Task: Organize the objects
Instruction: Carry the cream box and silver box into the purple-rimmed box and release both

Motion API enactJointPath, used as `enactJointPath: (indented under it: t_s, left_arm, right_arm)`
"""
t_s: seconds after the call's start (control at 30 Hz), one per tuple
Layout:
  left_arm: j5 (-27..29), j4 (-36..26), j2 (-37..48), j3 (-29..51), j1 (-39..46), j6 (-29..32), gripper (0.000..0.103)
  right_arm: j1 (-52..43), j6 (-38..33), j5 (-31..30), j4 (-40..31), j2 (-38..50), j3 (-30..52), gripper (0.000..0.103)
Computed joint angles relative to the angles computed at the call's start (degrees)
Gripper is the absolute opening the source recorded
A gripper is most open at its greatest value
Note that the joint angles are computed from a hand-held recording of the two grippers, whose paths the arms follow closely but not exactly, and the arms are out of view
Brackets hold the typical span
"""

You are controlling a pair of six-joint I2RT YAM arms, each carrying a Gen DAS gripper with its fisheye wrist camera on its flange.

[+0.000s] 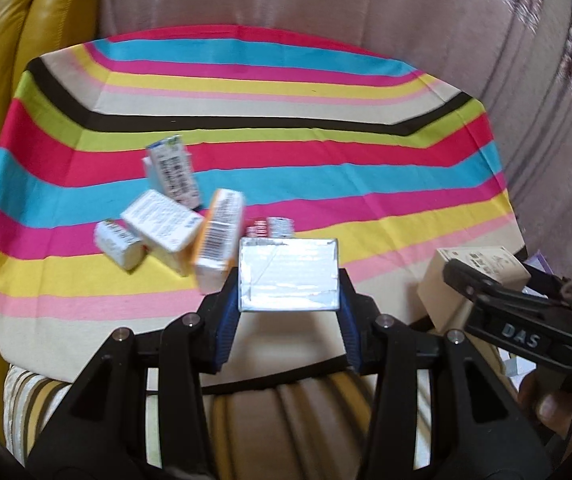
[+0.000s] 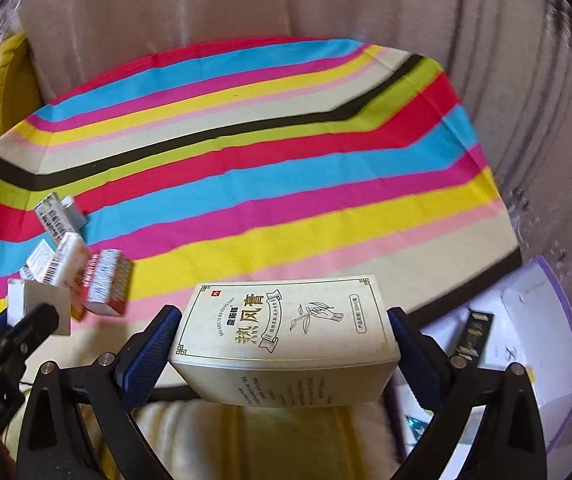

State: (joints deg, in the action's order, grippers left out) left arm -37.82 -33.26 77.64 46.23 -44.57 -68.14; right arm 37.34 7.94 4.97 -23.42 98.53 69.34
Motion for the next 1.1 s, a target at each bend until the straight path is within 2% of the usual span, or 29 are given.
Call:
enactJointPath:
  t_s: [0.37, 0.6, 0.93, 1.1]
  left_arm:
    - [4.49, 3.49, 15.43, 15.33, -1.32, 8.92, 0.048]
    - [6.91, 1.60, 25.78, 28.18, -3.43, 14.17, 0.049]
    - [14.49, -0.33, 37.68, 44.08, -4.99, 20.84, 0.048]
    - [19.39, 1.89, 40.30, 47.15, -5.09, 22.93, 0.049]
  right_arm:
    - [-15.21, -4.94, -5.27, 1.45, -5.86, -7.73, 0.101]
    - [-24.77, -8.43, -8.17, 2.07, -5.99, -9.37, 0.101]
    - [-33.59, -12.68, -8.15, 3.48, -6.44, -10.29, 0.101]
    - [-36.27, -13.48, -8.38, 3.18, -6.18, -9.92, 0.101]
